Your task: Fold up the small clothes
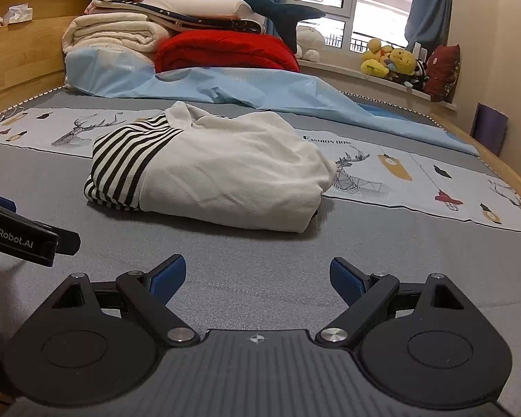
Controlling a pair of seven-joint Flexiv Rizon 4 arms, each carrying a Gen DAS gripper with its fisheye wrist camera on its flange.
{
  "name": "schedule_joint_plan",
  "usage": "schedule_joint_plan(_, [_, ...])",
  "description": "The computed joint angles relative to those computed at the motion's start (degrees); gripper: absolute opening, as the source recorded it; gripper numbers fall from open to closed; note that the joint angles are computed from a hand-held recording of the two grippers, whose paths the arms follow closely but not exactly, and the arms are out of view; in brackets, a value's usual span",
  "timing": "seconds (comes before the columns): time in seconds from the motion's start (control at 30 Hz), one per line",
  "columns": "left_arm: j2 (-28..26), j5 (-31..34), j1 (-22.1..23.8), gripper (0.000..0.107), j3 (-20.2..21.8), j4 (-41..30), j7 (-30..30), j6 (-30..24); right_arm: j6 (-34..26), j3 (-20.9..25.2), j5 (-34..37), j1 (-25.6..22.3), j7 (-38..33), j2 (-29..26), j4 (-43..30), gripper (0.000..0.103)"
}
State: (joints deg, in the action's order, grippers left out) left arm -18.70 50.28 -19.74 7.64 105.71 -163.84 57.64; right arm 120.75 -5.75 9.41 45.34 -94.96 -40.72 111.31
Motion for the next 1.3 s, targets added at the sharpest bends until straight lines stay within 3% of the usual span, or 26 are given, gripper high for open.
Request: schedule_joint_plan(1.3, [-0.2, -0.6, -0.1, 0.103, 0.1, 0.0, 0.9, -0.2, 0.2, -0.2, 0.2, 0.4, -1.0, -0.1, -0.1, 0.091])
